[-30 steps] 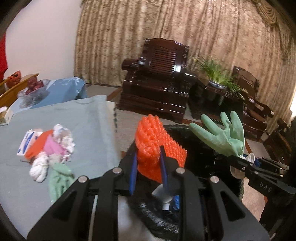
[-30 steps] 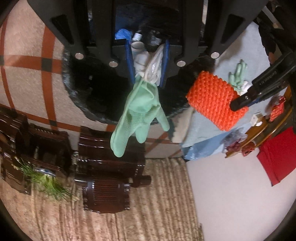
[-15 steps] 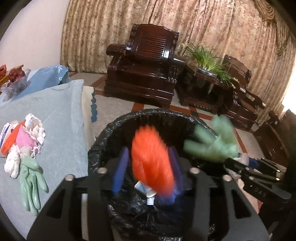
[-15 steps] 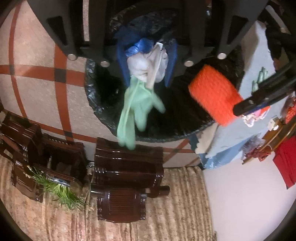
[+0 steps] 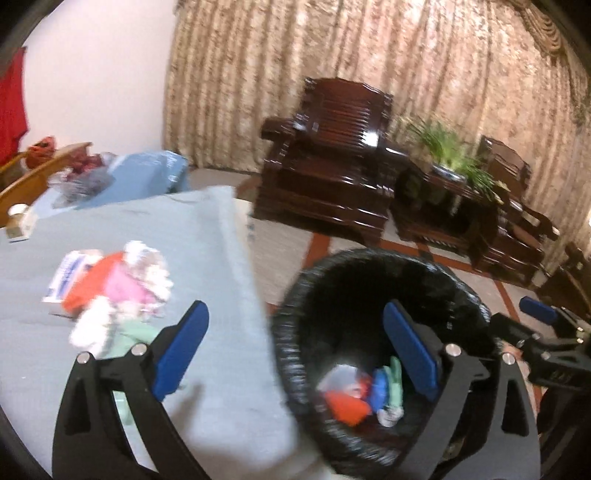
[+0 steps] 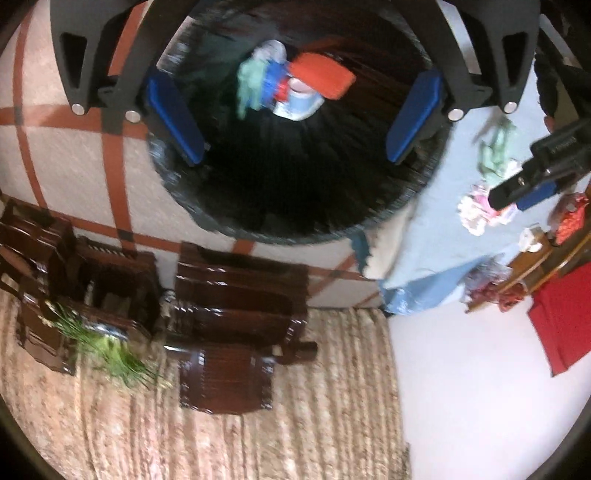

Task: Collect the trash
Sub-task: 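Grasp the white tissue with the left gripper while the right gripper grasps a green glove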

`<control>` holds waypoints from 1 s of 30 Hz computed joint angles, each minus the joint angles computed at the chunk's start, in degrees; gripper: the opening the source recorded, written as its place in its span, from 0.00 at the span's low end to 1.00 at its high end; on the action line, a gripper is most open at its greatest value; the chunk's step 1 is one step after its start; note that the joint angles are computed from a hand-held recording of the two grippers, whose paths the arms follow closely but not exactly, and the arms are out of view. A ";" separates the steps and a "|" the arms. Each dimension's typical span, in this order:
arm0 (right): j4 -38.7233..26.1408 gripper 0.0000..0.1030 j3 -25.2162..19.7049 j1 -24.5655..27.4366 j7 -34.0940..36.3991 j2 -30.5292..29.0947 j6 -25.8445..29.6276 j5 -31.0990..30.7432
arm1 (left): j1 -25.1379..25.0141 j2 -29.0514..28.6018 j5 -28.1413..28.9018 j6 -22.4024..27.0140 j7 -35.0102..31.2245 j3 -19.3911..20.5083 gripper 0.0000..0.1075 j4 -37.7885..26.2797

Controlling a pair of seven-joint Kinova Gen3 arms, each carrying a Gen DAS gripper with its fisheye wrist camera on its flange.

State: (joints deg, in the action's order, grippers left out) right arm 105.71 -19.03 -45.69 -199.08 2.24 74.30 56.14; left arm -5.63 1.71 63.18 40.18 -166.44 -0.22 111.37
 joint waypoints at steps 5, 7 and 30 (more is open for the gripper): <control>-3.89 0.94 1.25 0.14 2.91 3.00 -4.58 3.07 | -3.96 -0.63 0.83 -0.60 -1.28 -3.27 0.87 -0.34; -5.68 0.94 2.13 -0.15 4.25 4.58 -6.41 3.85 | -5.73 -0.32 0.74 -1.18 -0.93 -4.42 0.87 -0.91; -28.21 0.82 14.83 -4.75 25.36 24.35 -25.88 -1.43 | -18.59 8.58 -4.76 -5.59 4.55 -2.84 0.86 -6.76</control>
